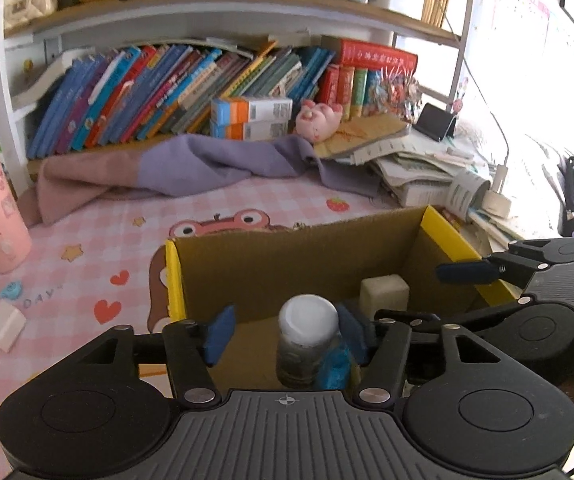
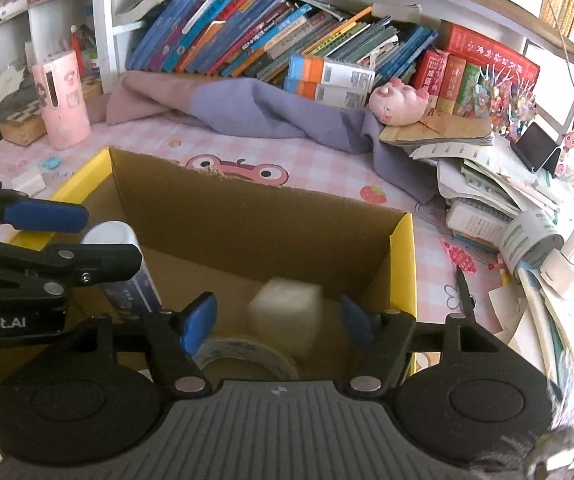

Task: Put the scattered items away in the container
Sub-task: 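Open the left tool to release the bottle while the right tool releases the cream block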

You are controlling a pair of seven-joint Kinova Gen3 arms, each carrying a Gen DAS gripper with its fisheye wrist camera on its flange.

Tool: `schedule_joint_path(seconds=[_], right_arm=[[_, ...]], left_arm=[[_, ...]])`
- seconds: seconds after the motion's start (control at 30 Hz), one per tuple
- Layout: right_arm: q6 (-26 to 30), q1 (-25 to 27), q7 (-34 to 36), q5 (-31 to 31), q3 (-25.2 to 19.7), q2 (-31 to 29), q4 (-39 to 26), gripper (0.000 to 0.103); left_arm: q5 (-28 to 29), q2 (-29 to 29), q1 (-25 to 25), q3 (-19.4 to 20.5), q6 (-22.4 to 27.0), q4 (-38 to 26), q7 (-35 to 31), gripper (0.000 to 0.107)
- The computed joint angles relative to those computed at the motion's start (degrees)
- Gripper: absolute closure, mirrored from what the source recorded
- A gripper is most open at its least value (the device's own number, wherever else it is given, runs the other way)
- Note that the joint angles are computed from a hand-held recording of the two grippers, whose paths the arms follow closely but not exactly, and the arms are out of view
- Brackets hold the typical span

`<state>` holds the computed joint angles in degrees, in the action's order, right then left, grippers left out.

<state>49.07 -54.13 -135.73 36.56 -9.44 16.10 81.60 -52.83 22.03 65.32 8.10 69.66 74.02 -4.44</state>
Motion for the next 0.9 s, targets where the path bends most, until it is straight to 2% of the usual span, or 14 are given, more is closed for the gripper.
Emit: schedule_joint_path(seconds=[0.13, 0.3, 0.47, 0.9], right_arm=[[-1.10, -0.98, -3.85, 2.56, 0.36, -1.51, 1.75, 0.036], [-1.71, -1.21, -7.94, 5.28, -0.48, -3.01, 3.16, 0.035], [-0.81, -2.18, -11.93, 8.26, -1.62, -4.09, 4.15, 0.033], [7.23, -6.90, -25.05, 17.30, -5.68, -5.97, 5.22, 0.029]], left_arm=[[-2.56, -0.65, 1.64, -0.21, 0.86, 1.11, 2.27, 0.032], [-4.40, -1.12, 2.71, 0.60, 2.60, 1.69, 4.37, 0.031], [-7.68, -1.79, 4.70, 1.46, 4.75, 2.76, 7.32, 0.024], [-11.84, -4.95, 6.78, 5.31, 8.40, 7.13, 12.23, 0.020]])
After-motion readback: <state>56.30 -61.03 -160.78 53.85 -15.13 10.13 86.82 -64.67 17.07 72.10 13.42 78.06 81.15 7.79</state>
